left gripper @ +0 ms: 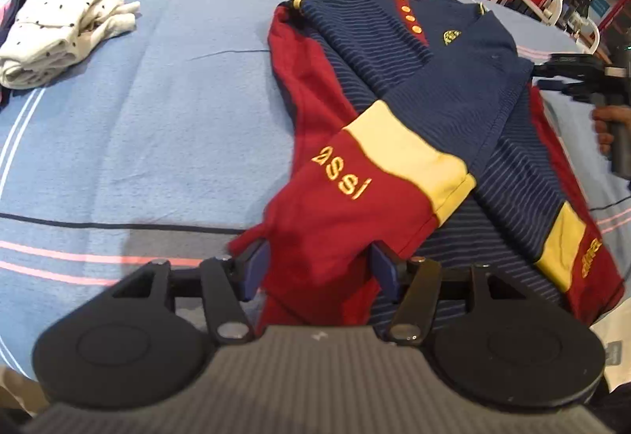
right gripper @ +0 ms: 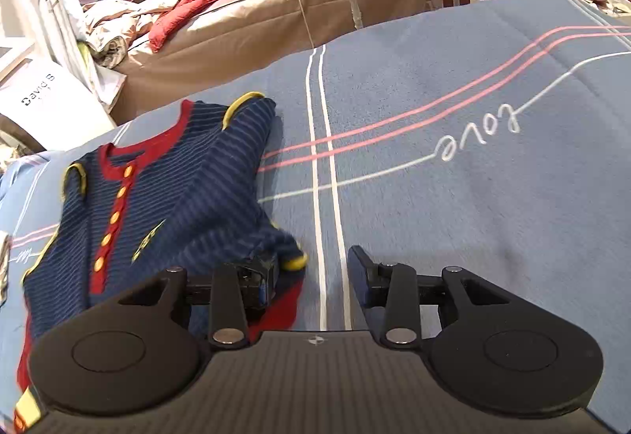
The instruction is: Fold small clothes
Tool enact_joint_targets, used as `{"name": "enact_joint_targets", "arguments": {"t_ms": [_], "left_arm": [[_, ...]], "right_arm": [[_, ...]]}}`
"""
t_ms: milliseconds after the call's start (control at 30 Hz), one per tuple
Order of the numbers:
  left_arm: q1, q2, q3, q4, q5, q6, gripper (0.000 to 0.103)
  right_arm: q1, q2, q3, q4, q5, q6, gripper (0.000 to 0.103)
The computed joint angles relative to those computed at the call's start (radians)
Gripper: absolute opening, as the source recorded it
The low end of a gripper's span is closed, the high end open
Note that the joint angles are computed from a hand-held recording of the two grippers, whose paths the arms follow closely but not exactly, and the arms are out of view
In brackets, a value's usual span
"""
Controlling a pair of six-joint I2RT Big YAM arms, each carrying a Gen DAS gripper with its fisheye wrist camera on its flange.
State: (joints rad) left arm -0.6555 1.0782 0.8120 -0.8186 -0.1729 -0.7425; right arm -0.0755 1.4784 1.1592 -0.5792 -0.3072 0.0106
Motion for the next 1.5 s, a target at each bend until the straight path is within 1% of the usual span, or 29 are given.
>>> {"name": "enact_joint_targets", "arguments": {"t_ms": [67, 133, 167, 200, 233, 267, 300, 367, 400, 467, 533, 600, 633, 700, 767, 833, 867, 900, 967, 1000, 1033, 1100, 1133, 1200, 1267, 1300, 1433, 1467, 1500], "left_arm": [[-0.001, 0.0, 0.005, -0.025, -0.014, 0.004, 0.062], [-0.002, -0.014, 0.008, -0.037, -0.024, 0.008, 0.064], [-0.004, -0.028, 0.004, -0.033, -0.03, 0.013, 0.066], [-0.006, -0.045, -0.002, -0.026, -0.033, 0.024, 0.073], [-0.009, -0.06, -0.01, -0.02, -0.036, 0.035, 0.078], [-0.01, -0.074, -0.016, -0.022, -0.042, 0.046, 0.089], [-0.012, -0.085, -0.022, -0.03, -0.051, 0.053, 0.092], [-0.001, -0.112, -0.035, -0.034, -0.057, 0.053, 0.092], [0.013, -0.128, -0.045, -0.019, -0.052, 0.053, 0.092], [0.054, -0.142, -0.051, 0.03, -0.034, 0.072, 0.092], [0.11, -0.116, -0.025, 0.082, -0.001, 0.13, 0.092], [0.158, -0.048, 0.037, 0.126, 0.03, 0.185, 0.095], [0.175, -0.009, 0.075, 0.144, 0.042, 0.21, 0.096], [0.206, 0.073, 0.148, 0.198, 0.068, 0.263, 0.103], [0.223, 0.172, 0.238, 0.213, 0.063, 0.306, 0.103], [0.242, 0.266, 0.326, 0.214, 0.065, 0.352, 0.103], [0.254, 0.313, 0.372, 0.209, 0.071, 0.378, 0.103], [0.265, 0.355, 0.415, 0.203, 0.071, 0.402, 0.103], [0.281, 0.439, 0.514, 0.178, 0.051, 0.459, 0.103], [0.286, 0.482, 0.565, 0.163, 0.039, 0.485, 0.103], [0.295, 0.533, 0.628, 0.14, 0.046, 0.508, 0.103], [0.31, 0.617, 0.73, 0.111, 0.082, 0.547, 0.102], [0.317, 0.666, 0.79, 0.079, 0.108, 0.555, 0.102], [0.325, 0.757, 0.907, 0.006, 0.126, 0.564, 0.102], [0.332, 0.823, 0.981, -0.025, 0.151, 0.578, 0.102], [0.333, 0.847, 1.009, -0.034, 0.159, 0.58, 0.102], [0.332, 0.944, 1.113, -0.094, 0.165, 0.626, 0.102], [0.33, 0.961, 1.128, -0.107, 0.153, 0.64, 0.102], [0.327, 0.974, 1.136, -0.114, 0.141, 0.652, 0.102]], "right_arm": [[-0.009, -0.067, -0.049, 0.006, -0.002, -0.055, 0.069], [-0.047, -0.131, -0.088, -0.009, -0.08, -0.116, 0.079], [-0.069, -0.17, -0.11, -0.024, -0.123, -0.142, 0.089], [-0.093, -0.206, -0.127, -0.043, -0.161, -0.167, 0.1], [-0.121, -0.243, -0.142, -0.075, -0.2, -0.198, 0.103], [-0.154, -0.279, -0.155, -0.109, -0.247, -0.239, 0.103], [-0.191, -0.31, -0.167, -0.143, -0.293, -0.285, 0.103], [-0.245, -0.365, -0.187, -0.214, -0.329, -0.373, 0.103], [-0.263, -0.378, -0.193, -0.242, -0.331, -0.409, 0.103], [-0.293, -0.387, -0.202, -0.274, -0.336, -0.422, 0.103], [-0.296, -0.352, -0.19, -0.271, -0.341, -0.4, 0.103], [-0.275, -0.307, -0.164, -0.251, -0.323, -0.357, 0.103], [-0.26, -0.283, -0.145, -0.237, -0.324, -0.322, 0.103], [-0.228, -0.224, -0.094, -0.212, -0.357, -0.252, 0.103], [-0.176, -0.165, -0.034, -0.195, -0.352, -0.21, 0.103], [-0.116, -0.114, 0.022, -0.194, -0.312, -0.234, 0.103], [-0.085, -0.087, 0.05, -0.196, -0.286, -0.25, 0.103], [-0.067, -0.055, 0.085, -0.22, -0.273, -0.282, 0.103], [-0.034, -0.007, 0.13, -0.219, -0.228, -0.277, 0.103], [-0.027, 0.017, 0.153, -0.229, -0.224, -0.278, 0.103], [-0.02, 0.048, 0.188, -0.248, -0.227, -0.276, 0.103], [-0.013, 0.094, 0.238, -0.245, -0.226, -0.248, 0.103], [-0.008, 0.12, 0.27, -0.245, -0.231, -0.234, 0.103], [0.0, 0.186, 0.35, -0.259, -0.244, -0.187, 0.103], [0.014, 0.256, 0.431, -0.29, -0.229, -0.154, 0.103], [0.023, 0.279, 0.455, -0.29, -0.212, -0.146, 0.103], [0.044, 0.37, 0.545, -0.312, -0.186, -0.127, 0.103], [0.053, 0.383, 0.558, -0.318, -0.147, -0.135, 0.103], [0.06, 0.381, 0.545, -0.287, -0.092, -0.128, 0.103]]}}
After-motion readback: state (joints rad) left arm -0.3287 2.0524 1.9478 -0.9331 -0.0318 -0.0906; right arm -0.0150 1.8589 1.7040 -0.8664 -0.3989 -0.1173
